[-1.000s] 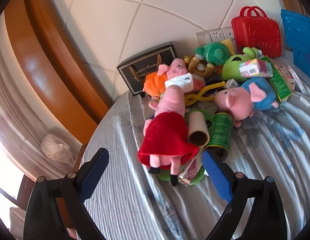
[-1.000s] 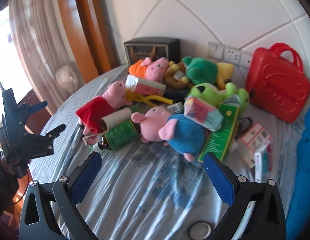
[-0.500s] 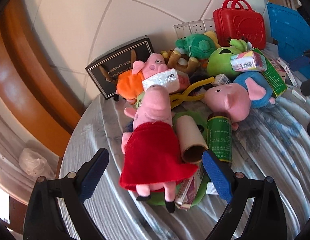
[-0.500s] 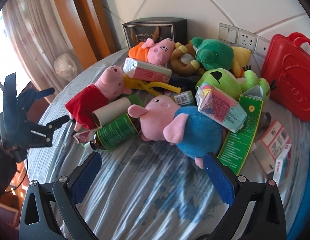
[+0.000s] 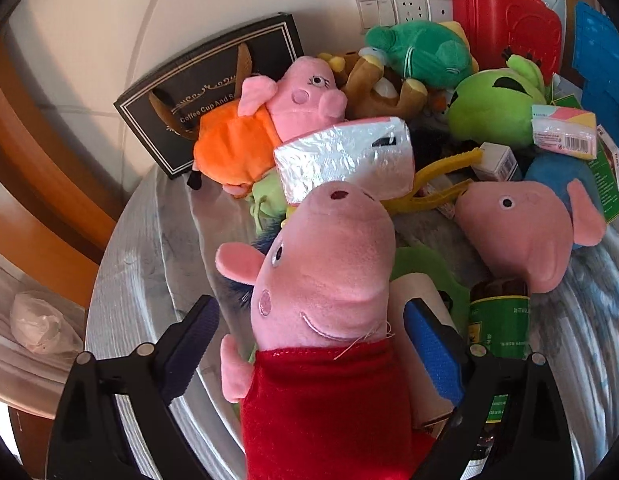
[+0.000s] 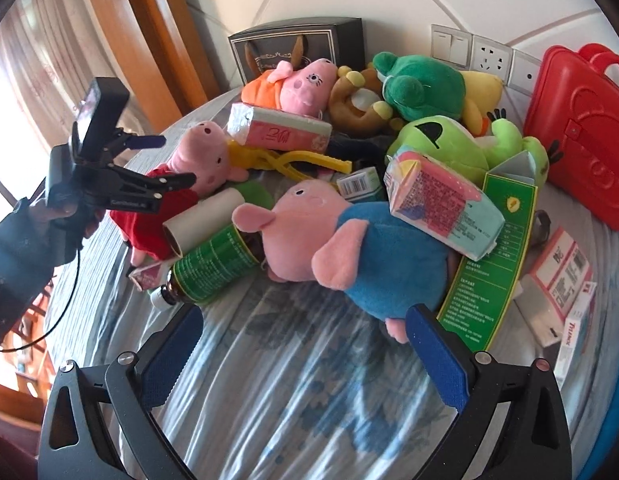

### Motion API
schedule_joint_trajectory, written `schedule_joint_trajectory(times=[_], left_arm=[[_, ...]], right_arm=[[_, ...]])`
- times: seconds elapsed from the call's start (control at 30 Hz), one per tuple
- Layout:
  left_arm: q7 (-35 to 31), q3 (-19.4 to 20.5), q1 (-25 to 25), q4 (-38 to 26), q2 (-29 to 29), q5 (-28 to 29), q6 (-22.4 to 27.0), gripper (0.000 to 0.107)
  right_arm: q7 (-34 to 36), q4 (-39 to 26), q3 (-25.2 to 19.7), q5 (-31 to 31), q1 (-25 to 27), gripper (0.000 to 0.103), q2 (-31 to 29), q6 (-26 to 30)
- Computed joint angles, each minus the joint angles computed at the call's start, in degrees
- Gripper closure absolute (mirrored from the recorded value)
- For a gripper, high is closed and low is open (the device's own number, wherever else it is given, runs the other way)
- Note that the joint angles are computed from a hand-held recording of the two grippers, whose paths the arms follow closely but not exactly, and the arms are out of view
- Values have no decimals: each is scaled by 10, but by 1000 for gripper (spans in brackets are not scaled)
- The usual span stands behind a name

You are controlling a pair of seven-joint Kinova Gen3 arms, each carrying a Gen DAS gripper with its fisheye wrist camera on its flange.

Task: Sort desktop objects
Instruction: 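Grasp the red-dressed plush pig with left gripper while right grasps blue-shirted plush pig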

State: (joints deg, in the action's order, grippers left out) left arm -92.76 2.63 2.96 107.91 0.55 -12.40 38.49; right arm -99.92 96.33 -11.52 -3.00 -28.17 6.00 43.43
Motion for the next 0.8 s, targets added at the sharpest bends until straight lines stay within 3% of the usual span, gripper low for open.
schedule_joint_trajectory(times=[0.1, 0.23, 0.33, 0.4, 0.5, 0.67, 0.8], left_arm=[[-35, -3, -17, -19, 20, 44, 26, 37], [-41, -7, -13, -19, 21, 50, 23, 41], [-31, -3, -4, -13, 16, 30, 20, 47], [-23, -2, -1, -7, 9, 24, 18, 49], [-21, -2, -2, -3, -4, 27, 17, 52], [-24, 0, -5, 11, -35, 30, 13, 52], [-22, 2, -8, 19, -51, 30, 16, 52]], right_arm=[[6, -2, -1, -6, 6, 0, 3, -3], [12, -6, -27, -7, 33, 0, 11, -3], [42, -4, 20, -39, -1, 0, 15, -7], [86, -2, 39, -66, -15, 0, 19, -18], [156, -13, 10, -66, -2, 0, 29, -28], [247, -20, 78, 24, -113, 0, 41, -72], [329, -38, 165, 118, -219, 0, 90, -54]])
